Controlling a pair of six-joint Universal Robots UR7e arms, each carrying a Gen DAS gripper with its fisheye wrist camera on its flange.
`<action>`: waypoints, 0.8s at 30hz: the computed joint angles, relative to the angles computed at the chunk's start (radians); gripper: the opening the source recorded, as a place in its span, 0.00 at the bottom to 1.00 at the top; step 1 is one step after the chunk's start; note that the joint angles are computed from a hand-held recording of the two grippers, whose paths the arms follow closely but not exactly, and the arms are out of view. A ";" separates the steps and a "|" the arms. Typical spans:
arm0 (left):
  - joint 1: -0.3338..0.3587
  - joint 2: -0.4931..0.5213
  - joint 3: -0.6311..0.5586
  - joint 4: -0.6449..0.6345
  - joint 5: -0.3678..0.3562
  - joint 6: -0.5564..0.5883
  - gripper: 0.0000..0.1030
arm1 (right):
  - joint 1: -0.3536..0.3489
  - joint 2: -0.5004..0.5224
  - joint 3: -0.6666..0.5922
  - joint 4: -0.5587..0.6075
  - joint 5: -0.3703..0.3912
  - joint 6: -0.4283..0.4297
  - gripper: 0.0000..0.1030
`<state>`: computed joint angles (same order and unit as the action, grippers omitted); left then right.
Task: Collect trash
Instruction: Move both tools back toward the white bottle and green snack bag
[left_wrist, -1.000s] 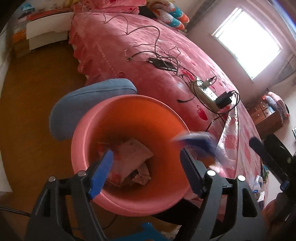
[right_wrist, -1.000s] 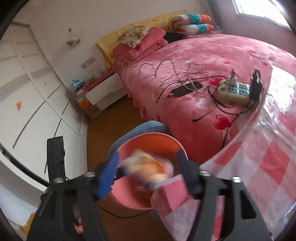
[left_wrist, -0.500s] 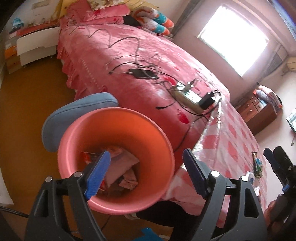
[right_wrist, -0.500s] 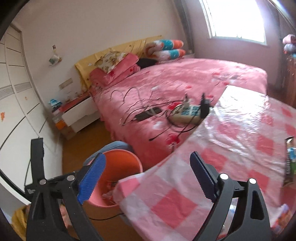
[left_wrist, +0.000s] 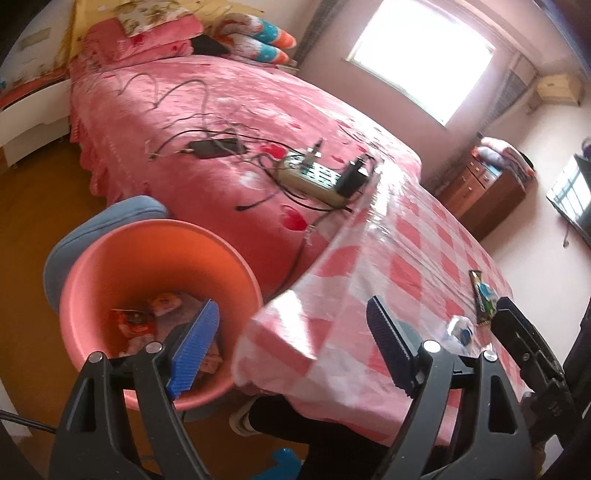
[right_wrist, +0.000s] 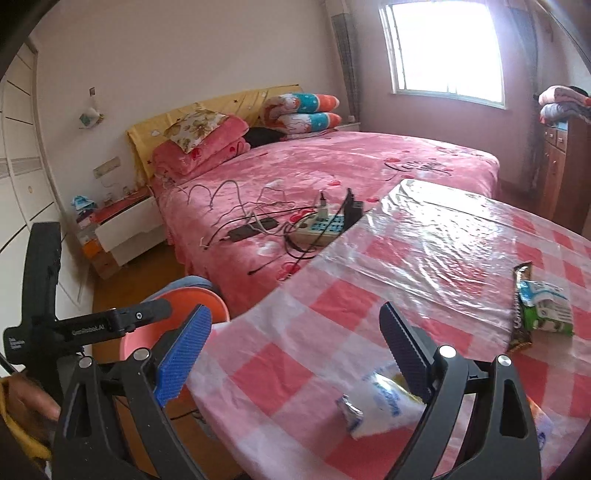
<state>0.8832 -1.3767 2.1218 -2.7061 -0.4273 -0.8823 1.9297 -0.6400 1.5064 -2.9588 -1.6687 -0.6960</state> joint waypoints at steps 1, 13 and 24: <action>-0.002 0.012 -0.009 0.000 -0.004 0.007 0.81 | -0.004 -0.004 0.003 -0.003 0.001 0.001 0.89; -0.012 0.111 -0.090 0.005 -0.049 0.064 0.81 | -0.052 -0.042 0.017 -0.007 0.009 0.044 0.91; -0.010 0.196 -0.166 0.025 -0.097 0.109 0.81 | -0.092 -0.070 0.005 -0.010 0.013 0.071 0.91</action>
